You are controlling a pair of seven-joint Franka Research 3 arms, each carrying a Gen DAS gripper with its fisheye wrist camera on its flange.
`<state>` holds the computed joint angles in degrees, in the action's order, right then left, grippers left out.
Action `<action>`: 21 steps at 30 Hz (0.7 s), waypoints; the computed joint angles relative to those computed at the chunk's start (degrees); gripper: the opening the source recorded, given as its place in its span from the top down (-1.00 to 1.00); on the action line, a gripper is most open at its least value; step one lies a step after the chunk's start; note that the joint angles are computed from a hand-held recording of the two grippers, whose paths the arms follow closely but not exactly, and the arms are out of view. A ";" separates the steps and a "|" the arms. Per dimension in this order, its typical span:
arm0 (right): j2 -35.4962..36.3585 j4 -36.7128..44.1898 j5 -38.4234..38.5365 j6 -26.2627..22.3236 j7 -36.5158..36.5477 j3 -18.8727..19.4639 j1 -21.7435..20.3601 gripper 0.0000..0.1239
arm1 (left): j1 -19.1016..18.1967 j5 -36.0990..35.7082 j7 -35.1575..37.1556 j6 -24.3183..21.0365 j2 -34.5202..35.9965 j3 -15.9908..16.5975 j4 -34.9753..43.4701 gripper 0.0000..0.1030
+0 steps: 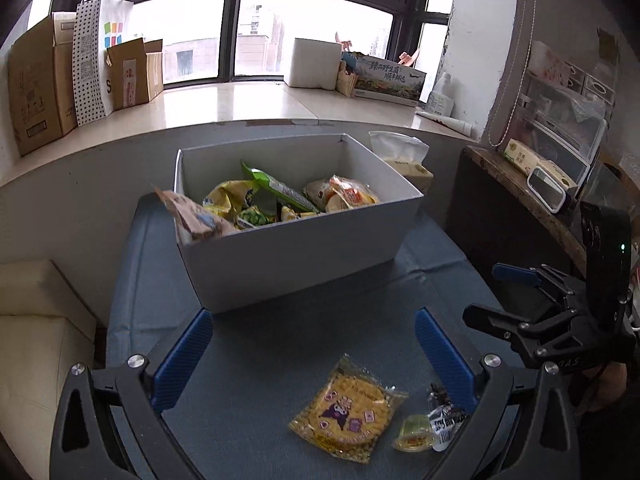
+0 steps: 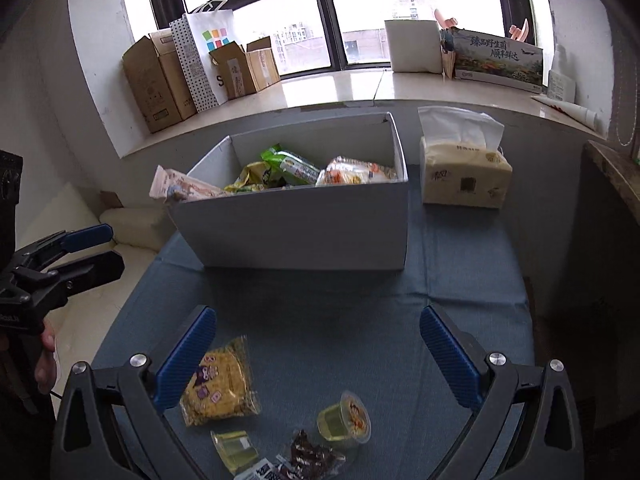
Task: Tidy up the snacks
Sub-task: 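Return both grippers to the table and grasp the jelly cup with the right gripper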
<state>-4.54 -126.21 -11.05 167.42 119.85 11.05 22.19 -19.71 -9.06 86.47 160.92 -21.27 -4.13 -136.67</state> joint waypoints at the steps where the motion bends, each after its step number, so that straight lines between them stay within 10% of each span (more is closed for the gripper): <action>1: -1.02 -1.73 -2.16 0.20 2.46 0.59 -0.38 -0.66 | -0.33 -0.55 -0.42 -0.13 -0.73 -0.15 -1.06 -1.00; 21: 2.13 -5.44 -7.79 -4.39 9.69 0.95 0.46 -0.52 | -1.42 1.84 -5.31 -3.09 -6.04 -0.66 -8.69 -1.00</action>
